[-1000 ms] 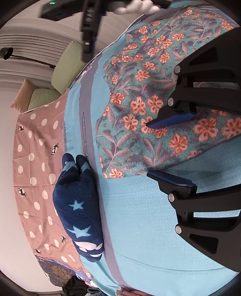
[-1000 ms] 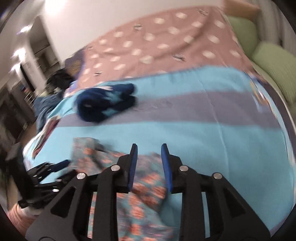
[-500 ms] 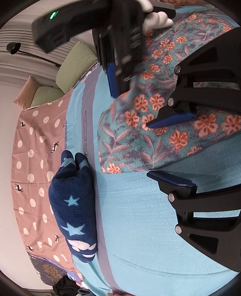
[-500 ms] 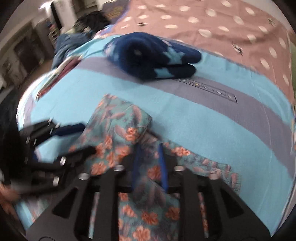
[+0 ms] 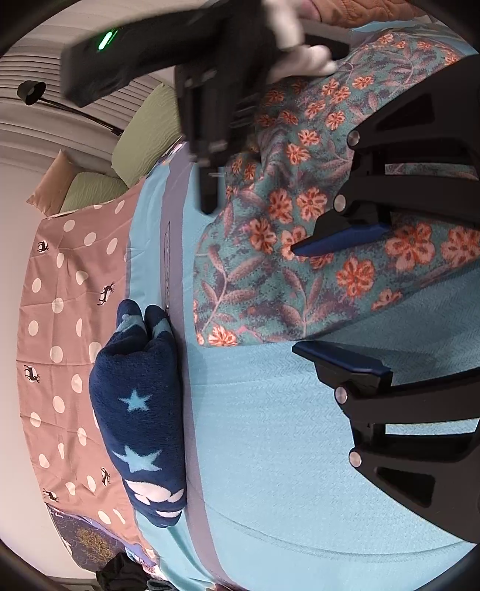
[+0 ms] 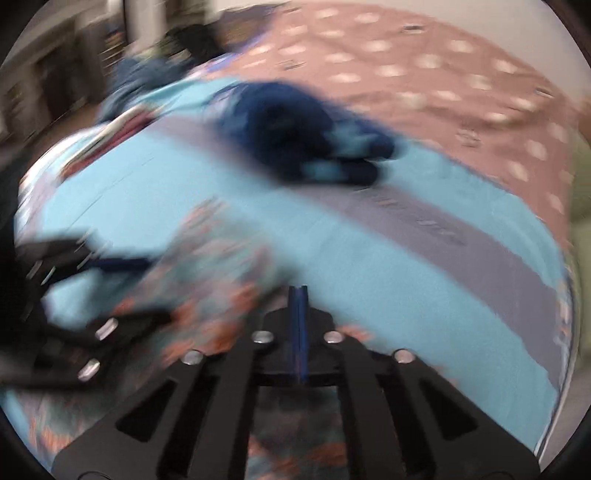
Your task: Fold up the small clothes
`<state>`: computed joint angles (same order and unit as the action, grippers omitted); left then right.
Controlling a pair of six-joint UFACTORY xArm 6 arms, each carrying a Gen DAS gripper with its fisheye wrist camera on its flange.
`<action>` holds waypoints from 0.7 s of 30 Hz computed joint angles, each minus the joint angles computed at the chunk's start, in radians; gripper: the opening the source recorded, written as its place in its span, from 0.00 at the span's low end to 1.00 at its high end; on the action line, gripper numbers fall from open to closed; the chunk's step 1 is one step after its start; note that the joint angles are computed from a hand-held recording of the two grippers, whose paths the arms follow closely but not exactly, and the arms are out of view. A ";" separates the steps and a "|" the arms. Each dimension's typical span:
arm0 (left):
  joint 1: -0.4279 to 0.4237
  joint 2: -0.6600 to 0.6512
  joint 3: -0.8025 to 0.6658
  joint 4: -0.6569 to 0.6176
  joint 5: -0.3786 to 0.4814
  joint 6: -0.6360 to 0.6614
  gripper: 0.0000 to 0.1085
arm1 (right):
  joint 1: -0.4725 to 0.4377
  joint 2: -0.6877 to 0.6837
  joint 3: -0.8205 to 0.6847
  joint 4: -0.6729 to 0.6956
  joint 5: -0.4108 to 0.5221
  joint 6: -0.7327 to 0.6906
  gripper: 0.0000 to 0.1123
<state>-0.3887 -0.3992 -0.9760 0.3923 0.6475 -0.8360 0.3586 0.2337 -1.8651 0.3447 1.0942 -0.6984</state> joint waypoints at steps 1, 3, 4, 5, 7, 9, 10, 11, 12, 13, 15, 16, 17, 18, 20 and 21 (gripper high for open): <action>0.000 0.000 0.000 0.001 0.000 -0.001 0.45 | -0.019 0.035 -0.047 0.017 0.004 0.064 0.00; 0.001 -0.001 0.001 -0.003 -0.003 0.002 0.45 | -0.061 0.070 -0.110 0.114 0.064 0.087 0.00; 0.002 -0.001 0.002 -0.008 -0.006 0.004 0.45 | -0.077 0.067 -0.117 0.147 0.088 0.074 0.00; 0.001 0.000 0.001 -0.008 -0.003 0.004 0.45 | -0.087 0.066 -0.125 0.169 0.123 0.049 0.02; -0.002 0.000 -0.001 -0.005 0.001 0.001 0.46 | -0.103 0.059 -0.141 0.198 0.236 -0.037 0.15; -0.005 0.002 -0.005 0.001 0.007 -0.002 0.46 | -0.085 0.008 -0.074 0.148 0.196 -0.092 0.48; -0.007 0.003 -0.007 0.003 0.010 -0.004 0.46 | -0.073 -0.011 -0.044 0.122 0.180 -0.122 0.52; -0.008 0.004 -0.008 0.003 0.012 -0.004 0.46 | -0.065 -0.016 -0.037 0.111 0.189 -0.127 0.52; -0.007 0.004 -0.009 0.002 0.012 -0.001 0.46 | -0.052 -0.010 -0.042 0.089 0.207 -0.122 0.51; -0.007 0.005 -0.010 0.002 0.013 -0.002 0.46 | -0.036 -0.006 -0.038 0.066 0.209 -0.117 0.47; -0.006 0.005 -0.009 0.000 0.011 -0.002 0.46 | -0.011 -0.001 -0.029 0.044 0.225 -0.109 0.12; -0.006 0.004 -0.007 -0.002 0.009 -0.003 0.46 | -0.005 -0.012 -0.008 0.038 0.195 -0.102 0.09; -0.004 0.001 -0.004 -0.006 0.004 -0.002 0.46 | -0.006 -0.017 0.000 0.060 0.167 -0.099 0.04; -0.003 0.000 -0.001 -0.009 -0.001 -0.002 0.46 | -0.022 -0.005 -0.017 0.112 0.144 -0.066 0.01; -0.003 -0.003 0.001 -0.009 -0.004 -0.005 0.46 | -0.050 0.052 -0.086 0.160 0.104 0.047 0.00; -0.006 -0.002 -0.001 -0.005 -0.001 -0.009 0.46 | -0.061 0.085 -0.123 0.144 0.079 0.123 0.00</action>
<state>-0.3945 -0.4010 -0.9766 0.3877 0.6461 -0.8445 0.2972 0.3188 -1.9884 0.4892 1.1736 -0.5758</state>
